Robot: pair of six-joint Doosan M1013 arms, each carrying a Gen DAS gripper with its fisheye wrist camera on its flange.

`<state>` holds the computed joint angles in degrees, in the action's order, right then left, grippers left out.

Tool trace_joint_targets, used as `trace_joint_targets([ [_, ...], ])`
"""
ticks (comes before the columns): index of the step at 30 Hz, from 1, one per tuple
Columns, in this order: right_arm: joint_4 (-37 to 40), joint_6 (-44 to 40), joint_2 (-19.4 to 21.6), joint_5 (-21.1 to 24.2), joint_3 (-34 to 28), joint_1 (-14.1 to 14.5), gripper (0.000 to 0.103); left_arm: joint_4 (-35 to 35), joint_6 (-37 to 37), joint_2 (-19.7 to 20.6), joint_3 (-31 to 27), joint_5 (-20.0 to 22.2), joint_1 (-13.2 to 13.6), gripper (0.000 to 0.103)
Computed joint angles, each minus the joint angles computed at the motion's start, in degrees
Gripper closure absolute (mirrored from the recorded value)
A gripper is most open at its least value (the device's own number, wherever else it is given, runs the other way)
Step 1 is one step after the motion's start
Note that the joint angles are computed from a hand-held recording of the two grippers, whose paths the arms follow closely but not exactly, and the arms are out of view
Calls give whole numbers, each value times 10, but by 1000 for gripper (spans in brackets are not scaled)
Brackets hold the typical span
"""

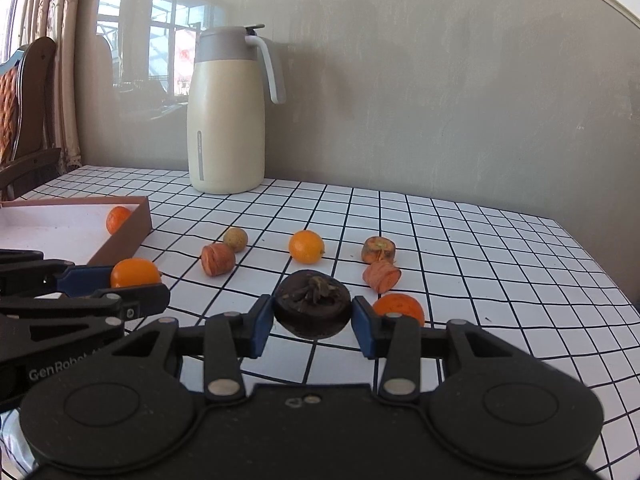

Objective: Organize fruits
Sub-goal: 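Carry the orange and mangosteen in both tools over the tray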

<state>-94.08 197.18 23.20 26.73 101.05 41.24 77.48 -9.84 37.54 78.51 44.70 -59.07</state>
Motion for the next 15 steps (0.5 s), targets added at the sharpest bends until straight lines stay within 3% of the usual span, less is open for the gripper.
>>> trace_joint_targets([
  [15,-10,27,-20,12,26,22,69,33,-60,-38,63,38,-22,71],
])
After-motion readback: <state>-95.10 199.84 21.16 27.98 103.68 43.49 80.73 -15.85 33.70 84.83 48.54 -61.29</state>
